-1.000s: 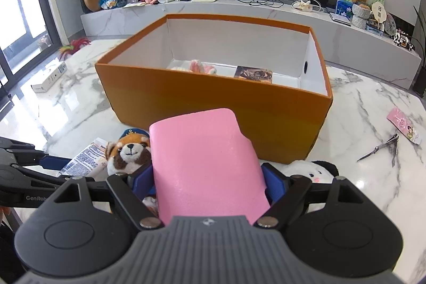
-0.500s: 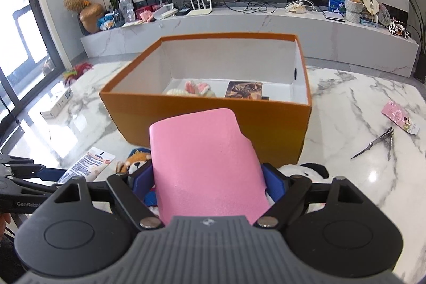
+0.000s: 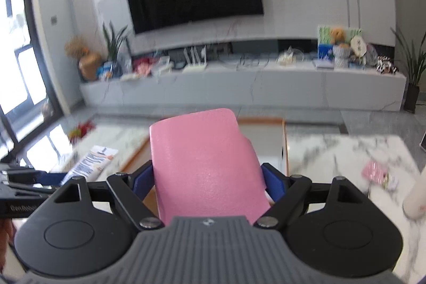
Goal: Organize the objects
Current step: 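Lift the Vaseline tube and pink case and carry both into the orange box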
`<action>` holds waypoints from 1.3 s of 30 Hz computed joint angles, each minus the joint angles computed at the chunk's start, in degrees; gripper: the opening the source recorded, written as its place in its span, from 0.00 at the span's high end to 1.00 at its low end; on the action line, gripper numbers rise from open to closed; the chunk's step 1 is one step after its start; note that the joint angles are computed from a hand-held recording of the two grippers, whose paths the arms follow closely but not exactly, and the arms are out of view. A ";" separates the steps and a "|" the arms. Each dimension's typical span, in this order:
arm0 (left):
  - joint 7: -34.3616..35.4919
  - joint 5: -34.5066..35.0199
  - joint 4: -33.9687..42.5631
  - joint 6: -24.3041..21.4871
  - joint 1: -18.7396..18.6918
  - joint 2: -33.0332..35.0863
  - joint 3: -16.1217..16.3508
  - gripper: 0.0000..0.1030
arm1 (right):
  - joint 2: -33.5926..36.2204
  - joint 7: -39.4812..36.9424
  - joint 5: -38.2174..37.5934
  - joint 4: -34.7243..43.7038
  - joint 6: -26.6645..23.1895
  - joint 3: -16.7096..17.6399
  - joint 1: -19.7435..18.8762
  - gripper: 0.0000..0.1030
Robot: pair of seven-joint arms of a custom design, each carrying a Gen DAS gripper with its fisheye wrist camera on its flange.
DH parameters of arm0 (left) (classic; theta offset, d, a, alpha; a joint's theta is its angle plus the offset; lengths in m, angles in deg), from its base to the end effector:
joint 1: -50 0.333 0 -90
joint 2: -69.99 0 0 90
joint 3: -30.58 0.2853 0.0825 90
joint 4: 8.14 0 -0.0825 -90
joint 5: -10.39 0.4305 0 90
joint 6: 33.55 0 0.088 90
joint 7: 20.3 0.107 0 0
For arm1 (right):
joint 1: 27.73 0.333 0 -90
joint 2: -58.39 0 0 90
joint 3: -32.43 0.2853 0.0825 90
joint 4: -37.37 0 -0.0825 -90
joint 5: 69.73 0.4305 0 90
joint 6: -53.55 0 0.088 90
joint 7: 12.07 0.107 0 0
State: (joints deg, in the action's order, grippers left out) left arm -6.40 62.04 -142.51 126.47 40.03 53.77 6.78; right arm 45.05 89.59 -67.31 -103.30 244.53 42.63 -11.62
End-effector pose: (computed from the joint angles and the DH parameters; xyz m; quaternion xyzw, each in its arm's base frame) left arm 0.4345 -0.3400 0.4458 -0.6201 0.6494 -0.3430 0.2758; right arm 0.4867 0.2387 0.4636 -0.6663 0.5284 -0.2407 0.4678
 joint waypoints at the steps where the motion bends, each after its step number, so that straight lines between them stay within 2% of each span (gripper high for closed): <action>1: -1.26 1.88 2.03 0.22 1.11 1.66 -0.45 0.47 | 0.94 0.02 -0.04 1.28 0.27 -0.10 0.06 0.19; 3: -4.77 6.59 5.83 0.94 2.46 5.48 -0.44 0.47 | 3.76 1.29 -1.68 4.13 1.32 -5.01 4.56 0.19; 4: -7.35 9.61 7.49 0.93 2.77 7.37 -0.22 0.47 | 5.21 2.02 -2.39 5.30 1.93 -5.82 5.19 0.19; 6: -10.58 13.62 10.12 0.23 2.40 10.84 0.68 0.47 | 8.05 -0.88 0.92 7.27 2.76 -2.40 2.34 0.19; 7: -11.08 14.24 11.26 0.37 1.97 12.55 1.44 0.47 | 9.53 -1.79 2.18 8.35 2.35 -1.76 1.89 0.19; 9: -12.31 15.74 13.49 1.48 1.20 15.88 3.24 0.47 | 13.14 2.60 -1.72 11.54 0.51 -3.76 2.94 0.19; 14: -11.56 15.68 18.39 1.64 -1.49 22.39 7.58 0.47 | 20.77 1.69 0.24 18.47 -1.17 -4.83 4.04 0.19; 15: -11.41 15.48 18.83 1.83 -1.98 23.18 8.44 0.47 | 21.99 1.61 0.94 19.61 -1.68 -7.05 6.29 0.19; 18: -8.73 12.01 20.97 1.77 -3.36 26.35 10.46 0.47 | 25.60 2.55 1.40 23.22 -4.02 -11.11 9.86 0.19; 19: -7.67 10.74 21.43 1.68 -3.82 27.16 11.03 0.47 | 26.66 2.96 1.30 24.28 -4.80 -10.92 9.49 0.19; 22: -3.86 6.13 22.52 2.26 -4.91 29.23 12.34 0.47 | 29.18 3.06 1.57 26.79 -6.66 -6.60 4.96 0.19; 23: -2.63 4.88 22.92 2.26 -5.34 29.80 12.76 0.47 | 29.85 3.43 1.50 27.57 -7.24 -6.54 4.79 0.19; 28: 4.14 -2.08 26.18 0.78 -7.26 32.96 14.49 0.47 | 33.00 7.06 -0.93 31.75 -11.06 -10.41 7.87 0.19; 34: 11.63 -10.54 28.42 -2.24 -9.30 35.30 16.04 0.47 | 34.85 14.59 -9.64 34.58 -16.83 -16.58 13.25 0.19; 36: 13.63 -13.21 28.73 -3.01 -9.71 35.85 16.33 0.47 | 34.91 16.37 -12.57 35.08 -18.54 -17.09 13.70 0.19; 39: 14.56 -14.03 29.90 -5.50 -11.45 36.44 17.28 0.47 | 35.39 17.22 -14.72 36.15 -20.59 -15.42 12.25 0.19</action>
State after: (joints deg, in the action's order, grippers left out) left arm 8.16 48.01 -112.61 120.97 28.58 90.21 24.07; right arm 80.44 106.82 -82.03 -67.15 223.94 27.21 0.63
